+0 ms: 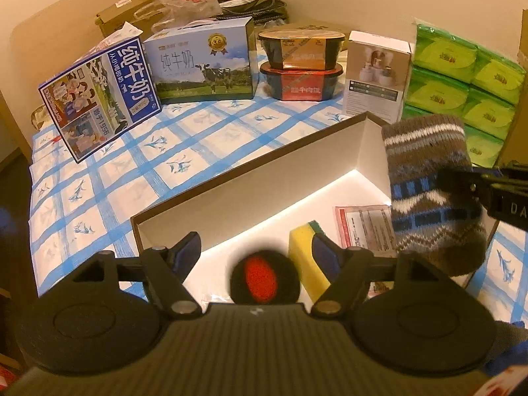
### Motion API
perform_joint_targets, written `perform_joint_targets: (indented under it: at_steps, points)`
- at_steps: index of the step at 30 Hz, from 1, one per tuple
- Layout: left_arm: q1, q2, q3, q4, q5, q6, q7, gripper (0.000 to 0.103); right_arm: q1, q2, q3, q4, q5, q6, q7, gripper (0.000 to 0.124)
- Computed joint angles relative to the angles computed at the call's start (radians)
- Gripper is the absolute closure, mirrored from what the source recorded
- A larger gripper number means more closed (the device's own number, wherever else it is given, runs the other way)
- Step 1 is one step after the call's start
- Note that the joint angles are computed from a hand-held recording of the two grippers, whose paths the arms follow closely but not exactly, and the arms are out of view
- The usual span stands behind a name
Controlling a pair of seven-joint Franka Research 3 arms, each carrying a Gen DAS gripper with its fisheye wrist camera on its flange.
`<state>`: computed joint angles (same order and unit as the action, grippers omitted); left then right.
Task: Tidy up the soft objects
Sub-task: 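Carry the knitted sock and black-red pad into the brown box and release both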
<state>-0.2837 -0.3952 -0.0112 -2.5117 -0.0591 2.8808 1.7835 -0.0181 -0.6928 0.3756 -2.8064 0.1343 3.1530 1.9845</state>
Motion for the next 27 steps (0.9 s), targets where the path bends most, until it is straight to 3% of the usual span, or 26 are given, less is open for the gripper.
perform_joint_targets:
  at_steps: [27]
  points:
    - [0.011, 0.007, 0.010, 0.002, -0.019, -0.003, 0.016, 0.029, -0.031, 0.062, 0.032, 0.034, 0.004, 0.052, -0.009, 0.111]
